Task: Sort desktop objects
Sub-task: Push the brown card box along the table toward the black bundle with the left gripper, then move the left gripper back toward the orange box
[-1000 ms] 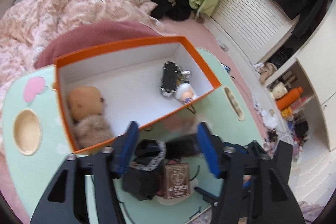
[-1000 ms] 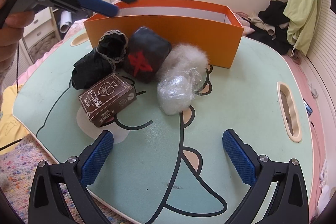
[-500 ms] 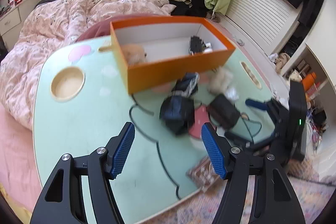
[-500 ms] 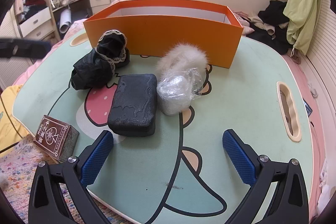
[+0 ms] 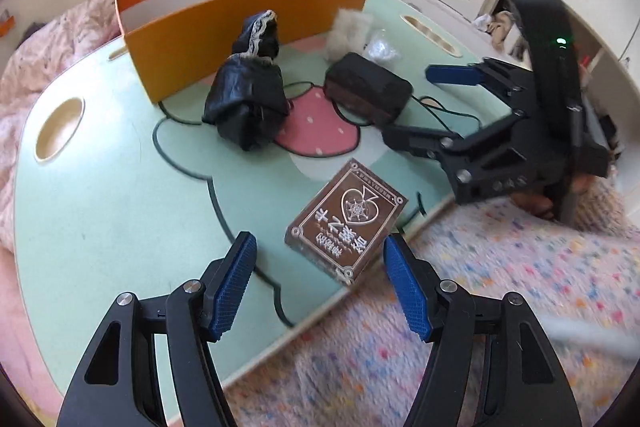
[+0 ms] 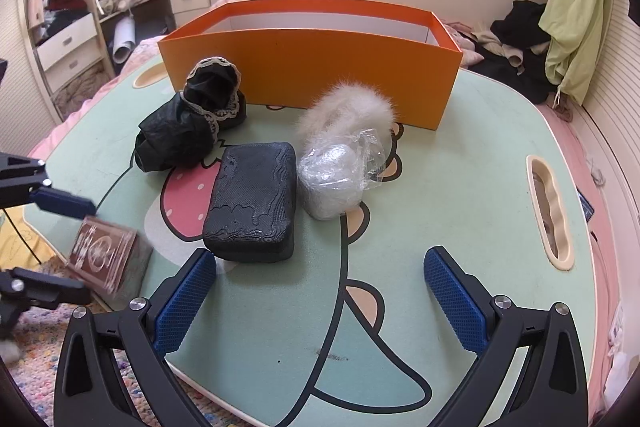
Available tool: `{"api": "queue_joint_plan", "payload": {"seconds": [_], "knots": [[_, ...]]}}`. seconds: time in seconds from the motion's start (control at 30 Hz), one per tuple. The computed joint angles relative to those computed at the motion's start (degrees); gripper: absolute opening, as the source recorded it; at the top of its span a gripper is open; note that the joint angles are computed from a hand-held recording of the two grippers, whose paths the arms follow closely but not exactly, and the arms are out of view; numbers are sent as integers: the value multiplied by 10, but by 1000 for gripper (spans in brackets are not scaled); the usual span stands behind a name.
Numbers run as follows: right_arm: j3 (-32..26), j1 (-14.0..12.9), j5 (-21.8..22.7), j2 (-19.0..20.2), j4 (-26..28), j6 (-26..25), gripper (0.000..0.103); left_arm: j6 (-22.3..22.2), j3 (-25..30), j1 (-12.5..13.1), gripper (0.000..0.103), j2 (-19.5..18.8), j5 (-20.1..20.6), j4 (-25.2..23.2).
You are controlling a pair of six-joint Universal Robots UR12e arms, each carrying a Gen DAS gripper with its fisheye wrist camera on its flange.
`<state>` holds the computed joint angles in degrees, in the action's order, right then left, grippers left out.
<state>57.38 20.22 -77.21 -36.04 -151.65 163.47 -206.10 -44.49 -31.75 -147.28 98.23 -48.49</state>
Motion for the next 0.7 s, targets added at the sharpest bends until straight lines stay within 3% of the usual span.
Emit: {"api": "queue_joint_plan", "payload": {"seconds": [0.23,0.3,0.43,0.57,0.7], "knots": [[2,0,0,-1,-2,0,103,-38,94,-1,66,-53,112,-36],[2,0,0,-1,-1,0,103,-45,104,-3,67,-61,125,-35],[2,0,0,-1,-1,0,103,-57,22,4,67,-22,49,65],[2,0,0,-1,-1,0,103,-95,-38,18,67,6,11,165],[2,0,0,-1,-1,0,103,-144,-44,38,66,7,-40,196]]}}
